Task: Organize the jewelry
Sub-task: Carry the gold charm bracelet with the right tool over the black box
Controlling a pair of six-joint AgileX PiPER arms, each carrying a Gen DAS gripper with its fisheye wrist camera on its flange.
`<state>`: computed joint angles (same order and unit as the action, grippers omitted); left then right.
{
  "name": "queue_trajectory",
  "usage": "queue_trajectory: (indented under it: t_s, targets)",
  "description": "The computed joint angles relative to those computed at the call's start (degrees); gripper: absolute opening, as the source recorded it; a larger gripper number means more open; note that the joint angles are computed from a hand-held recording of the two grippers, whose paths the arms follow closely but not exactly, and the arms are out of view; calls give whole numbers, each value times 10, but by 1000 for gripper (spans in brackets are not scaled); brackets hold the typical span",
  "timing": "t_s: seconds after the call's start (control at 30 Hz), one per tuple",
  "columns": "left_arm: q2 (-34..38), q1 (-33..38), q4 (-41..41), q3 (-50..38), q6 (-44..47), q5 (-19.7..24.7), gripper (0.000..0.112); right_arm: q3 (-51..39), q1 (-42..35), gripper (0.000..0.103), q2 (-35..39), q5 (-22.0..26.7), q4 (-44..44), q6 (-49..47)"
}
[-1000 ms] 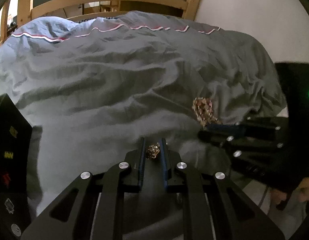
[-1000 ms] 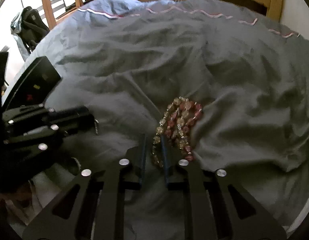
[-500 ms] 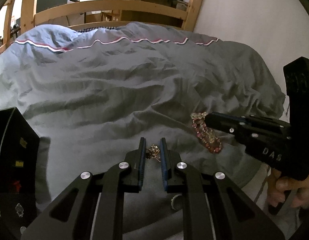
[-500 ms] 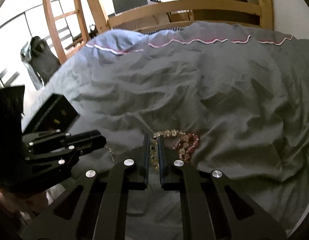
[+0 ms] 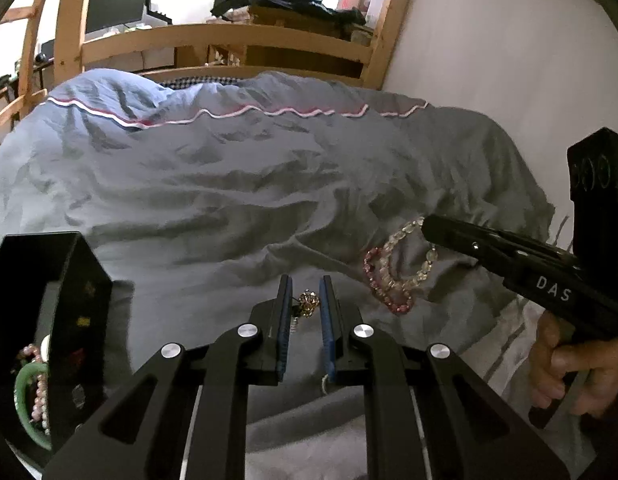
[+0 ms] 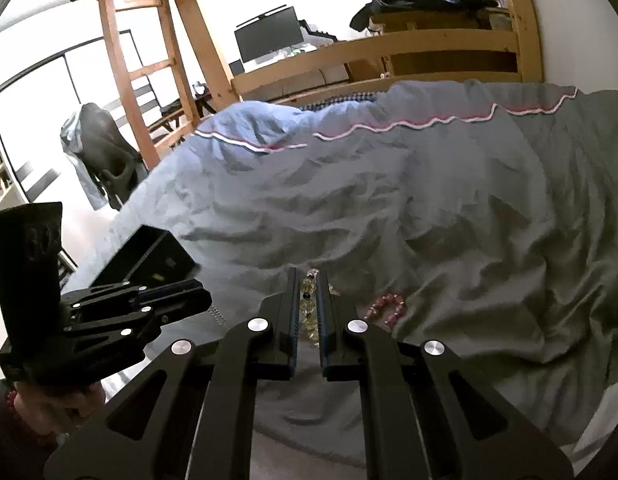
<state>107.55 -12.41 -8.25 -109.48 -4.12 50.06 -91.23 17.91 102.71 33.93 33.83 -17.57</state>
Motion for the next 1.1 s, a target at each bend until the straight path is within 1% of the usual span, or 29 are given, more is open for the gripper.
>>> queue_trajectory:
  t_s: [0.17, 0.3, 0.53, 0.77, 1.1]
  targets:
    - [-40, 5, 7, 24, -6, 2, 13, 5, 7, 9, -24, 1, -2, 9]
    - [-75, 11, 24, 40, -15, 15, 13, -1, 15, 9, -38, 11, -2, 18]
    - [-126, 40, 31, 67, -18, 34, 13, -39, 55, 9, -40, 25, -45, 60]
    - [-153, 96, 17, 70, -6, 56, 13, -120, 122, 9, -7, 52, -124, 132]
    - [-174, 163, -21, 78, 22, 68, 13, -255, 189, 9, 61, 109, -192, 196]
